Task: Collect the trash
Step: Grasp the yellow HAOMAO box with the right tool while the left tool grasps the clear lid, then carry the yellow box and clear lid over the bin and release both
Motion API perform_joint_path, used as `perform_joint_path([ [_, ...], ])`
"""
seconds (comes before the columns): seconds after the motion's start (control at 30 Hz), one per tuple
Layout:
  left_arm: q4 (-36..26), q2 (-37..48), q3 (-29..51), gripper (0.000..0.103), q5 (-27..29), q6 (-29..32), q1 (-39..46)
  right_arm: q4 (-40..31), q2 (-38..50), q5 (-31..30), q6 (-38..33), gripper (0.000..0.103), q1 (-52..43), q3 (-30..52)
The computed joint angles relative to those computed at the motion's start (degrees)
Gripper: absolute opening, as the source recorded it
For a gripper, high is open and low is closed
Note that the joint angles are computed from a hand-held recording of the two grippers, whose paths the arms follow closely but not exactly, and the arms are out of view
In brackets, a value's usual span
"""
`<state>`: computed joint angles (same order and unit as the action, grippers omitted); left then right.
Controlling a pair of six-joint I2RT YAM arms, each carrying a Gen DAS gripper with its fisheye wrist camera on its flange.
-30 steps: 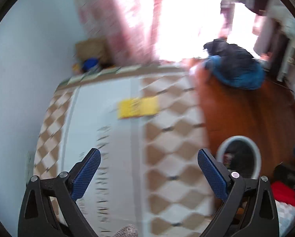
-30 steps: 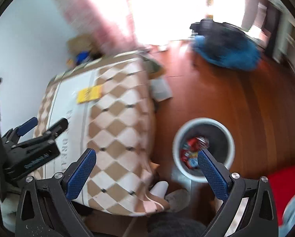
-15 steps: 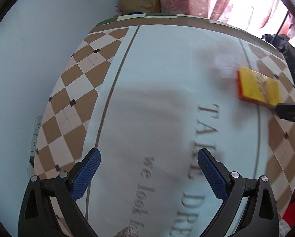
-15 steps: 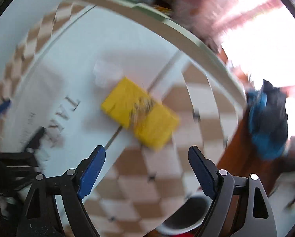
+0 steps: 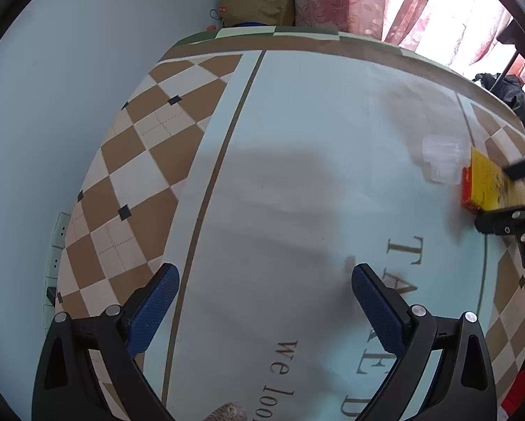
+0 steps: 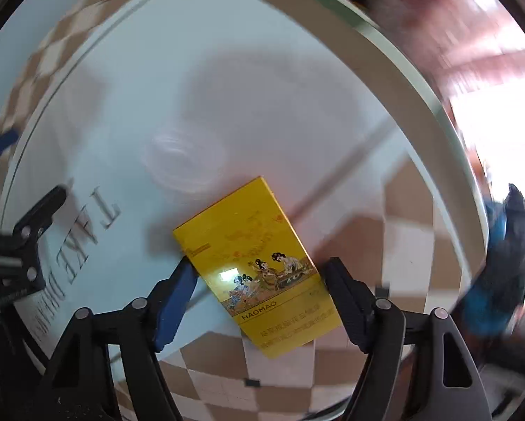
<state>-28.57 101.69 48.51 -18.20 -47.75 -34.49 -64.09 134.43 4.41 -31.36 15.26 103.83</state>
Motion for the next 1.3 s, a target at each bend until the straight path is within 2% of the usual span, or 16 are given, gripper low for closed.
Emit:
perform_joint_path([
  [0.1, 1.0, 0.9, 1.9, 0.101, 1.0, 1.9, 0.8, 1.8, -1.9, 2.1, 9.7, 0.074, -3.7, -1.8],
  [0.17, 1.6, 2.0, 4.0, 0.101, 3.0, 2.1, 1.2, 0.4, -1.6, -1.8, 18.9, 0.074, -8.8, -0.3],
  [0.2, 2.4, 2.3, 4.6, 0.101, 4.6, 2.2, 1.5, 0.7, -1.8, -3.0, 20.5, 0.074, -10.1, -0.3],
  [0.27, 5.3, 2.7, 5.8, 0.100, 8.7, 2.4, 2.8, 0.8, -2.1, -6.6, 21.2, 0.077, -13.0, -0.1],
  [0.3, 6.5, 3.2, 6.4, 0.100, 10.1, 2.5, 3.5, -0.2, -1.6, -8.3, 21.3, 0.086, -13.8, 1.3],
  [0.33, 8.1, 3.7, 7.2, 0.100, 11.4, 2.4, 4.1, -1.4, -1.3, -9.3, 21.2, 0.089, -14.9, 2.5],
  [0.5, 10.5, 8.6, 13.1, 0.096, 14.3, 3.6, 4.7, 2.4, -4.8, -8.3, 19.7, 0.089, -15.7, -2.8],
  [0.57, 9.0, 11.1, 16.7, 0.074, 14.2, 4.7, 4.2, 5.3, -6.5, -9.0, 20.0, 0.089, -15.2, -6.6],
  [0.6, 8.4, 12.0, 18.1, 0.067, 14.1, 5.3, 4.1, 6.6, -7.4, -9.5, 19.8, 0.089, -15.4, -8.2],
  [0.67, 6.1, 14.3, 21.5, 0.039, 13.0, 7.2, 3.5, 10.5, -9.9, -9.7, 19.9, 0.089, -14.8, -12.9],
  [0.77, 5.1, 15.3, 23.4, 0.038, 11.4, 8.5, 2.8, 16.5, -12.6, -7.6, 20.5, 0.086, -12.4, -19.6],
  [0.8, 4.8, 15.1, 23.5, 0.038, 10.5, 8.6, 2.5, 18.0, -13.9, -7.0, 20.4, 0.081, -11.7, -21.7],
  [0.83, 4.8, 14.9, 23.4, 0.038, 10.0, 8.7, 2.3, 19.4, -14.4, -6.6, 20.2, 0.071, -11.3, -22.8],
  [1.03, 4.8, 9.6, 18.3, 0.038, 4.6, 8.7, 0.3, 25.3, -19.1, -3.8, 19.6, 0.067, -9.4, -29.7],
  [1.2, 3.1, 1.9, 12.9, 0.038, -0.1, 7.3, -2.8, 28.3, -26.2, -6.5, 21.7, 0.065, -10.7, -36.3],
  [1.3, 0.1, -2.7, 11.7, 0.038, -3.1, 5.9, -5.6, 29.4, -34.6, -9.1, 23.3, 0.064, -12.0, -42.3],
])
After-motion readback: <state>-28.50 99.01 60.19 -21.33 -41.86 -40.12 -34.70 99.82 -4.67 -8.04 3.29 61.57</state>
